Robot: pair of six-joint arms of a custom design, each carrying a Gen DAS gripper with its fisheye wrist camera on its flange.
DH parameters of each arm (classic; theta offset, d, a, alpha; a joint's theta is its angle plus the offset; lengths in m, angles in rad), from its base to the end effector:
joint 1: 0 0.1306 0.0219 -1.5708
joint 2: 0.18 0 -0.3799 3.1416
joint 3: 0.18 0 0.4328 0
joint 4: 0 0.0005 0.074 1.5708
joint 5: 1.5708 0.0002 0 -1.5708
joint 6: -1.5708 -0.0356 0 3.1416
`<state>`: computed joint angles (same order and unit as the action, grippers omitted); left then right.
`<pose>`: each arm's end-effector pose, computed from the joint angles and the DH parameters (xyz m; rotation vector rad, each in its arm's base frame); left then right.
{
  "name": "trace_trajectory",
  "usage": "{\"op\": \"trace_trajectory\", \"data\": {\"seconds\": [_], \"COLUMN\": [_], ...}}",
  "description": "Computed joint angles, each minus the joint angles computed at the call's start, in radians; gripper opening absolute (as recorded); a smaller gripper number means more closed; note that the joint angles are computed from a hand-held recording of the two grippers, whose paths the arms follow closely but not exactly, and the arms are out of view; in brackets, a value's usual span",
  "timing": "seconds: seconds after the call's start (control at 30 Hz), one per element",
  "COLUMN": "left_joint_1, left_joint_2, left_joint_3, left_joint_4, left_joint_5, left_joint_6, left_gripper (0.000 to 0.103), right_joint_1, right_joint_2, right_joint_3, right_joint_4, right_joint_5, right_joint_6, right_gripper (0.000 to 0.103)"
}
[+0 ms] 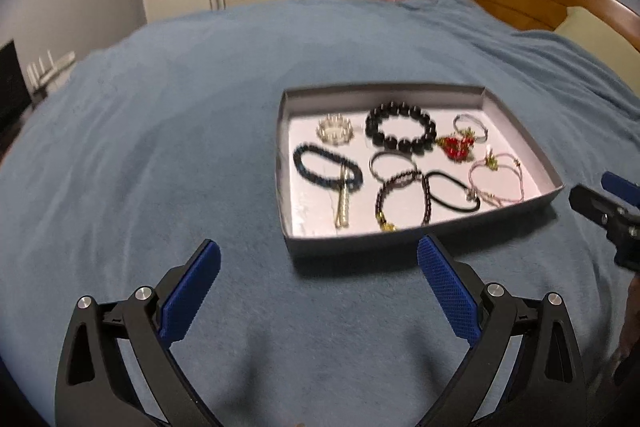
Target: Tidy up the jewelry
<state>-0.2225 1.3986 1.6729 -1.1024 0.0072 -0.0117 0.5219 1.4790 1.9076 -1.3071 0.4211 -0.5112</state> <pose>0.5026 -0.1145 0.5469 0.2839 2.3848 -0.1070 0.4555 0.2446 0.6068 0.1681 2.3438 -0.0181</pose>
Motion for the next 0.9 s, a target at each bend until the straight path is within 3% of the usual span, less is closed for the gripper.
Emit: {"op": "trace_trajectory", "data": {"seconds": [0.07, 0.3, 0.53, 0.9], "left_joint_1": [-0.008, -0.039, -0.059, -0.056], "left_joint_2": [0.011, -0.002, -0.027, -0.029], "left_joint_3": [0.013, -0.014, -0.048, -0.048], "left_joint_4": [-0.025, 0.001, 0.043, 0.039], "left_joint_5": [-0.022, -0.040, -0.046, -0.039], "left_joint_6": [0.007, 0.006, -0.003, 0.001], "left_gripper": [0.098, 0.098, 0.098, 0.098], "right_joint_1": [-0.001, -0.004, 0.009, 0.009], "right_joint_2": [0.004, -0.003, -0.008, -0.010], "right_joint_3": [0.003, -0.029, -0.032, -0.031], "right_joint_4": [-0.026, -0.017, -0.006, -0.008], "right_joint_5": [-0.017, -0.052, -0.018, -0.010], "right_joint_6": [-0.009, -0.008, 0.000, -0.002], "right_gripper": [0.098, 0.098, 0.098, 0.098]}}
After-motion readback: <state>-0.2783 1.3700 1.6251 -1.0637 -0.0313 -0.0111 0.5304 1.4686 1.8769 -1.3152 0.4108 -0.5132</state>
